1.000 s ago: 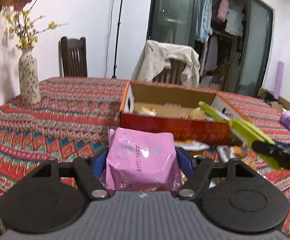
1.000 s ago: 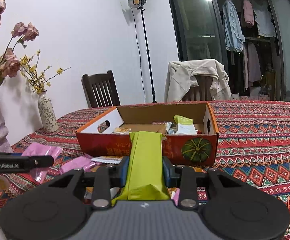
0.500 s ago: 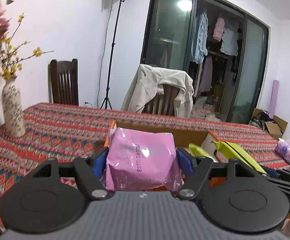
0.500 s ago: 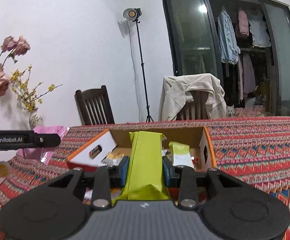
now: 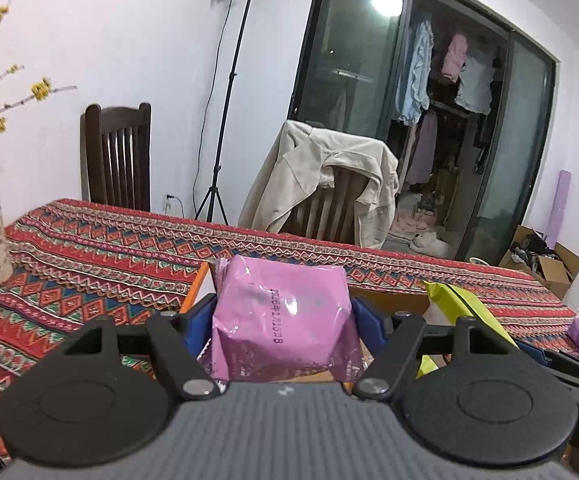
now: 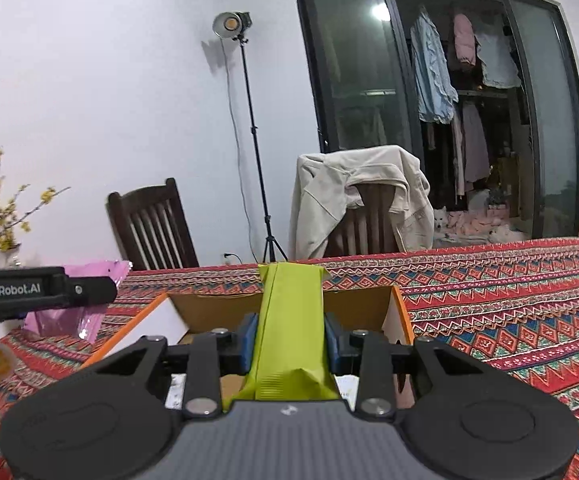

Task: Organize snacks
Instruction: 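Carry both packets over the box and open both tools to drop them in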

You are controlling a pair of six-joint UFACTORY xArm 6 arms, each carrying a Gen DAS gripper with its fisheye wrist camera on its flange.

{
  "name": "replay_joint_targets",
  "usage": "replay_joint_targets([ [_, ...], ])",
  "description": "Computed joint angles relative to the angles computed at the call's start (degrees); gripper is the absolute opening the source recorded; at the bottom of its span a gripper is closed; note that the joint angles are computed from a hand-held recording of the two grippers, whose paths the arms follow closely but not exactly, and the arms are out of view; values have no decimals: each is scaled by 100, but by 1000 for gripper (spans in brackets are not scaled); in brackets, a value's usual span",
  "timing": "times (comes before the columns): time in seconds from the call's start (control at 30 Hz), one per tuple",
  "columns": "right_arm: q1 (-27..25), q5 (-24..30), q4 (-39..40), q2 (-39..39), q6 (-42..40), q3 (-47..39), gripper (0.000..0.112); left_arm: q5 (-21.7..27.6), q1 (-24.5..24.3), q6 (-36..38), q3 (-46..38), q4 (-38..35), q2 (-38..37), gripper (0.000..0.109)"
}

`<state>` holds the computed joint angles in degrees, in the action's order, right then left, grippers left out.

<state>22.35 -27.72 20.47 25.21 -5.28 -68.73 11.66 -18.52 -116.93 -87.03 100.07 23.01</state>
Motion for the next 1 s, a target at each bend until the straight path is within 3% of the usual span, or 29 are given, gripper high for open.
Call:
replay_joint_targets([
  [0.1,-56,169,76,389,30,-508,33,31,30,164,-418,-158,420,73],
  [0.2,-83,122,98,695,54,-763,33,28,67,-231,-664,221,700,73],
  [0.4,-357,341,-864,912,911,-901,33,-108,146,530,-886,-502,1049,73],
  [0.5,-355,413,-796,972,778,-934,33,-128,138,461,-900,-385,1086,73],
  [0.57,-398,501,-1022,994,936,-959,34,-184,128,215,-904,-63,1081,78],
  [0.6,-415,540,-1109,996,983,-959,35,-183,122,-27,-887,195,1064,86],
  [0.63,-391,536,-1012,986,909,-934,40,-186,116,-293,-878,476,1043,91],
  [0.7,-400,516,-1055,946,982,-848,81,-118,93,-842,-803,989,946,103],
  [0.73,-389,448,-976,933,934,-800,88,2,63,-1173,-719,1261,867,103],
  [0.8,-328,251,-689,901,681,-690,92,90,60,-1527,-622,1530,772,103],
  [1.0,-266,196,-423,795,443,-526,100,129,85,-1514,-494,1383,662,103],
])
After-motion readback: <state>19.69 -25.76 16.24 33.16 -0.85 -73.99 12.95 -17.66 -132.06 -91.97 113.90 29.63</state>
